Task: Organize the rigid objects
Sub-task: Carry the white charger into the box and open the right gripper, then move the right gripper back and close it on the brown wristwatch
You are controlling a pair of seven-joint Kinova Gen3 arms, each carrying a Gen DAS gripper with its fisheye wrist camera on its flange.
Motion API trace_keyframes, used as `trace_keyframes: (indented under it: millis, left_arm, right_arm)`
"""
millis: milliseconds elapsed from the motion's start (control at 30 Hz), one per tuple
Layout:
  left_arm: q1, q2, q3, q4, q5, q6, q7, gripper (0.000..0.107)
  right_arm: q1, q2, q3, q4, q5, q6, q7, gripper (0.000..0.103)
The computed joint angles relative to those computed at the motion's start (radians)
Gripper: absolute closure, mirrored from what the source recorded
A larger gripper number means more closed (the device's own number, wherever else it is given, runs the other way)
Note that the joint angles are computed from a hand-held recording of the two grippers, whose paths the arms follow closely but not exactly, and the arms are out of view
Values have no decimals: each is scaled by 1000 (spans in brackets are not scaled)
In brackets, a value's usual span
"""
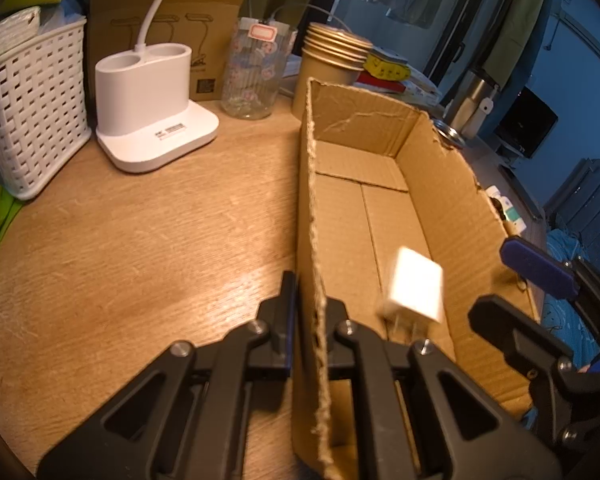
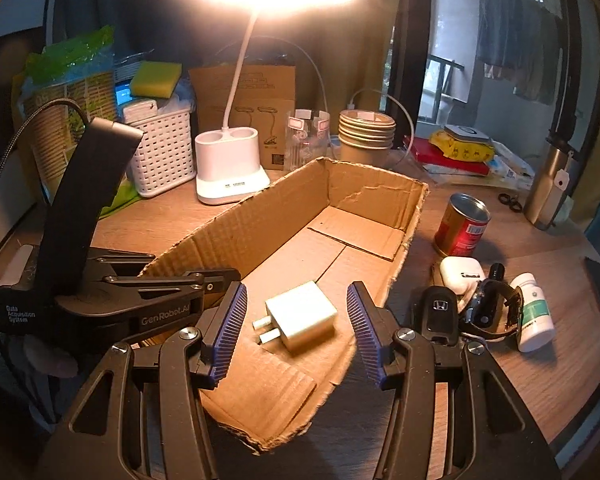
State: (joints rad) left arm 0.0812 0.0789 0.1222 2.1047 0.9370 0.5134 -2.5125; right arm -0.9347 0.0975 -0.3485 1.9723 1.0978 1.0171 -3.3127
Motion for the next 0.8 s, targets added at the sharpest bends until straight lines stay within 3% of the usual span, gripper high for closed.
trace_keyframes:
  millis: [367,800]
  left_arm:
    - [0,0,-1,-1,-1,2,1,100]
    - [0,-1,-1,0,-1,3,3,100]
  right_arm:
    - [-1,-74,-44,59,37,115,-113,48]
    - [79,-141,-72,135,-29,198,-170,48]
